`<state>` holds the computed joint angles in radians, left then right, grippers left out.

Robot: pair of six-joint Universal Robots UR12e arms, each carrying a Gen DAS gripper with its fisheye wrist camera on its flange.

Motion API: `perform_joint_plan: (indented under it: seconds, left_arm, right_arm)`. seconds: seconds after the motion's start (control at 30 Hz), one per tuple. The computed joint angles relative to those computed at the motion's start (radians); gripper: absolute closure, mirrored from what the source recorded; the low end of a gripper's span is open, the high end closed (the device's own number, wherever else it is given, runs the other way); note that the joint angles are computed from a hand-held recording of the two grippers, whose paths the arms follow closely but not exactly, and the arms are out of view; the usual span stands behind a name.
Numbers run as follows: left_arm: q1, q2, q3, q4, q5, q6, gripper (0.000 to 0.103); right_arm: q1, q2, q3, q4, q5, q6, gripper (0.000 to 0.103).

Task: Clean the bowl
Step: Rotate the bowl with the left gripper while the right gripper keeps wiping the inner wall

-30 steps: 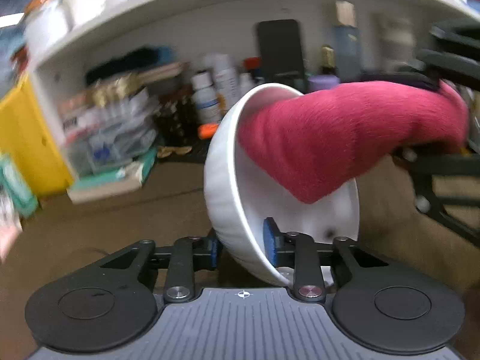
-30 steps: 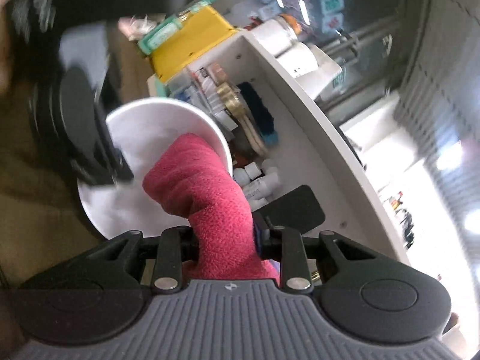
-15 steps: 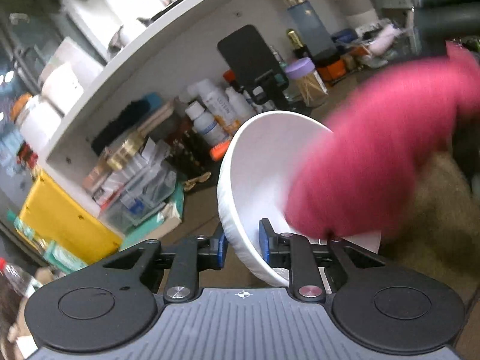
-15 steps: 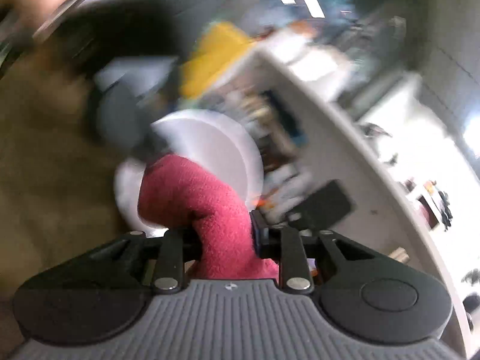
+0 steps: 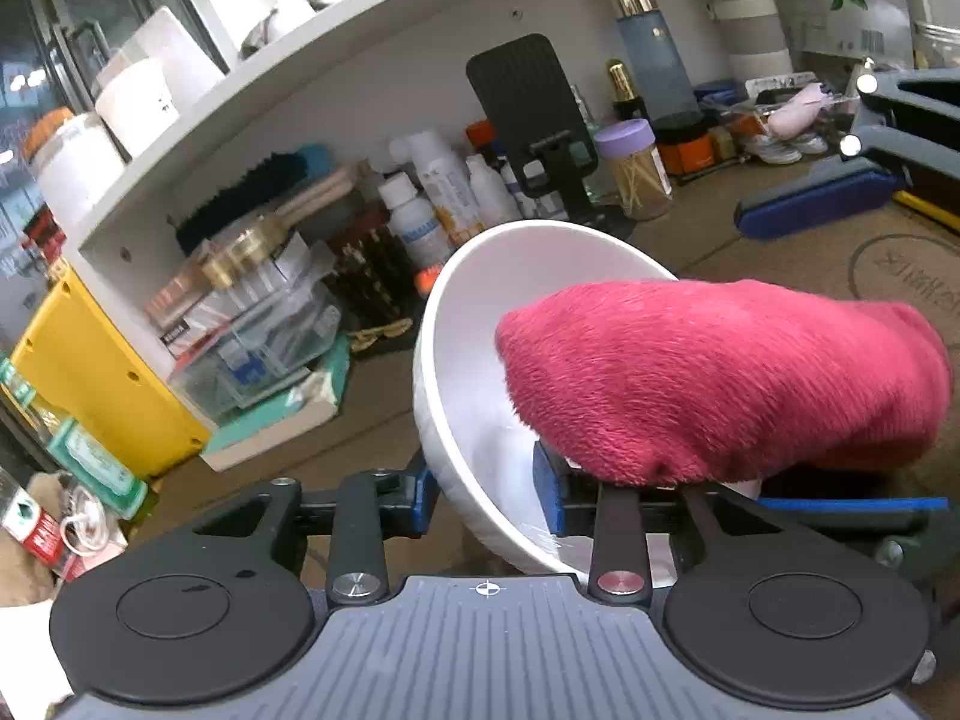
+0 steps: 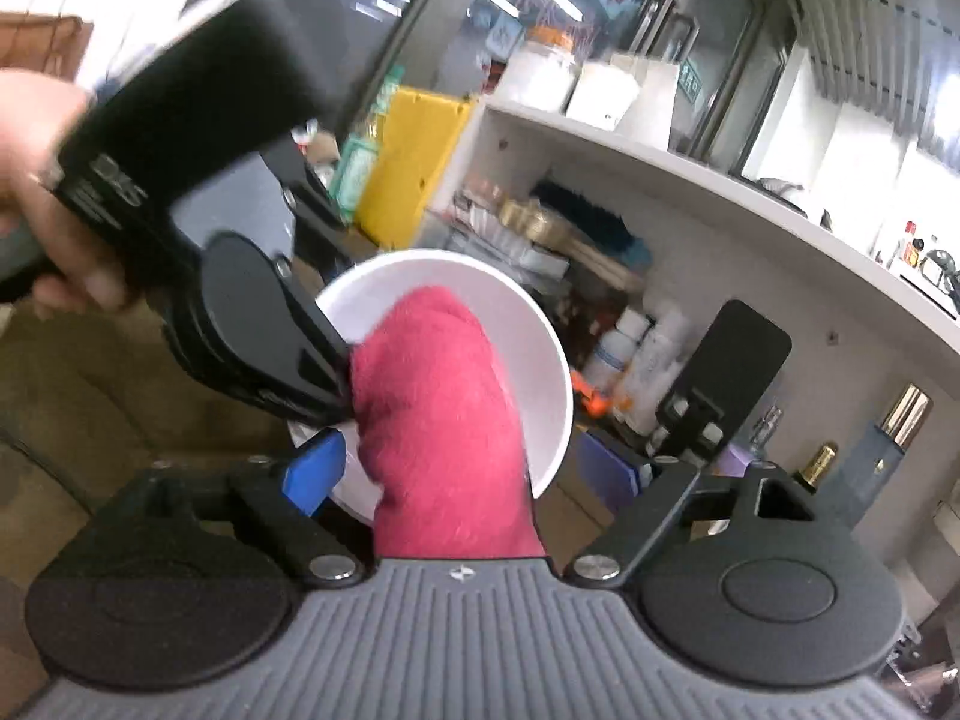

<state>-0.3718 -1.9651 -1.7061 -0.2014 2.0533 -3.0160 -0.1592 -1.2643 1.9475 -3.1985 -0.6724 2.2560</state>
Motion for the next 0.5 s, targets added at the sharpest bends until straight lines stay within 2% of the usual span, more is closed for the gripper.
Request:
perform_joint_plan:
  seconds: [0.03, 0.07, 0.17, 0.2, 0.23, 0.27, 0.33, 0.4, 0.47, 0.5]
  left_arm:
    - [0.005, 0.003, -0.002, -0.005, -0.016, -0.009, 0.063]
    - [0.009, 0.007, -0.007, -0.014, -0.039, -0.012, 0.060]
    - [0.012, 0.010, -0.019, -0.009, -0.065, -0.026, 0.052]
    - [0.012, 0.010, -0.024, -0.003, -0.067, -0.031, 0.050]
    - [0.007, 0.008, -0.027, 0.005, -0.055, -0.054, 0.043]
    - [0.002, 0.005, -0.029, 0.012, -0.040, -0.079, 0.042]
    - [0.006, 0.009, -0.038, 0.018, -0.076, -0.152, 0.043]
    - [0.009, 0.003, -0.039, 0.039, -0.083, -0.223, 0.044]
    - [0.011, -0.004, -0.040, 0.059, -0.086, -0.294, 0.049]
    - [0.013, -0.007, -0.041, 0.071, -0.089, -0.307, 0.049]
  right_arm:
    - [0.000, 0.000, -0.008, 0.035, 0.001, 0.008, 0.062]
    - [-0.001, 0.002, -0.015, 0.052, 0.000, 0.014, 0.073]
    - [0.000, 0.007, -0.047, 0.153, 0.008, 0.004, 0.080]
    - [0.002, 0.007, -0.048, 0.149, -0.001, -0.001, 0.081]
    - [0.005, 0.009, -0.048, 0.120, -0.010, 0.009, 0.081]
    - [0.006, 0.013, -0.048, 0.076, -0.015, 0.029, 0.081]
    - [0.010, 0.024, -0.046, -0.029, -0.023, 0.065, 0.082]
    - [0.019, 0.040, -0.037, -0.155, -0.050, 0.045, 0.082]
    - [0.038, 0.074, -0.023, -0.362, -0.106, -0.042, 0.082]
    - [0.052, 0.094, -0.015, -0.467, -0.148, -0.132, 0.082]
